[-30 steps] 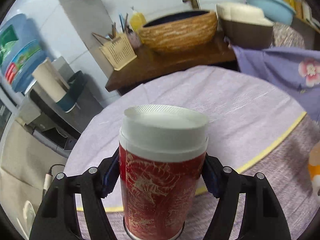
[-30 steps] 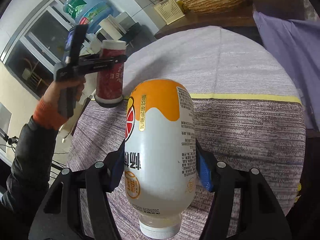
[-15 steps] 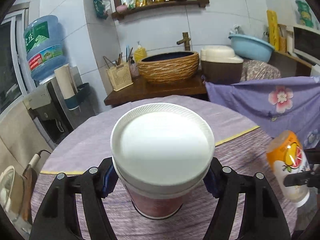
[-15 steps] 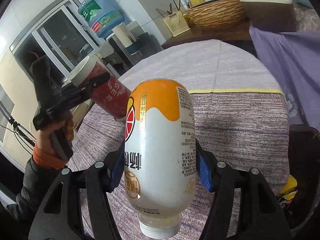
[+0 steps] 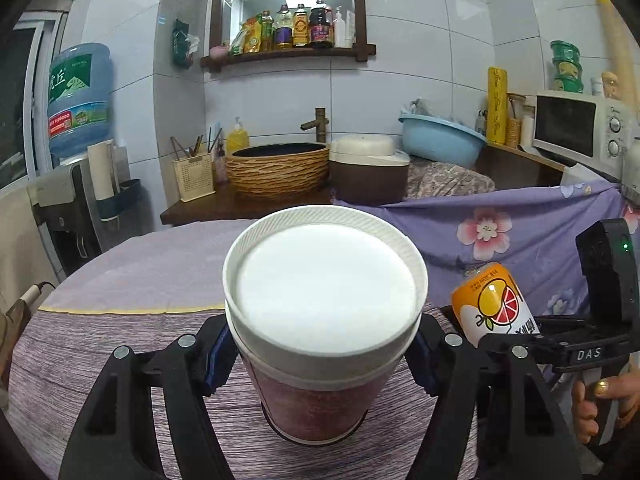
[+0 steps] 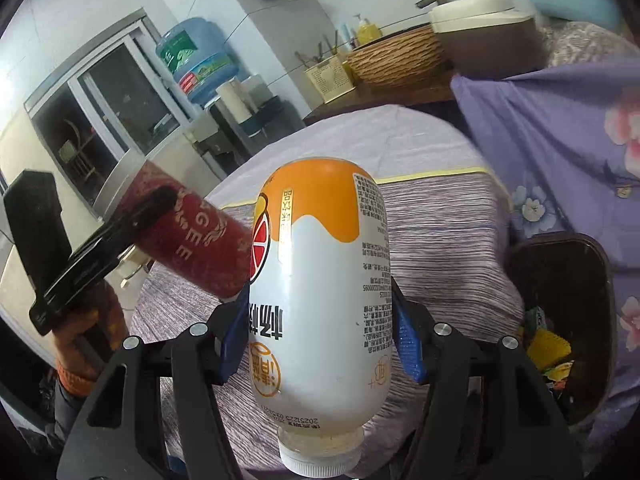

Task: Collect trash
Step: 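Carry the red cup over the bin and open the left tool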

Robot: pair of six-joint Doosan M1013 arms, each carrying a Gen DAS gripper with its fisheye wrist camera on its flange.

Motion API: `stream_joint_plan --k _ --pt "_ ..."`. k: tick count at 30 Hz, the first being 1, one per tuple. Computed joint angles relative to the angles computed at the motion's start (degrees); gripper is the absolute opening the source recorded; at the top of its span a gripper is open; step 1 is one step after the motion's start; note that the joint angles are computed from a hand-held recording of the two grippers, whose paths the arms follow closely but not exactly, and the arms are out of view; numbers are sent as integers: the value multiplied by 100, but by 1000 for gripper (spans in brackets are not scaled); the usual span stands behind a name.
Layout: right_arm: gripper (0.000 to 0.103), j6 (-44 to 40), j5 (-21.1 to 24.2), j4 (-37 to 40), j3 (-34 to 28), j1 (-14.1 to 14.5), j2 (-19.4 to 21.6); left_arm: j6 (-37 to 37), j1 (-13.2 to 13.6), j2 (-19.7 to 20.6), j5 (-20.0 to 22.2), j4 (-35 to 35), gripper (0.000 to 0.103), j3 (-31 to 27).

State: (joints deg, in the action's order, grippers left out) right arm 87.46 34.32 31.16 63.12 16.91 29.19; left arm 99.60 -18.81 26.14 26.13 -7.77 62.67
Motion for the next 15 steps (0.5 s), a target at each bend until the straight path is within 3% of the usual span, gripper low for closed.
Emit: stream_joint_plan --k 8,15 --pt "62 763 -592 -556 814 -290 -488 1039 -314 -35 -181 -1106 69 81" --pt "62 2322 -897 -2208 1320 -500 -712 1950 -574 221 44 -1979 69 -264"
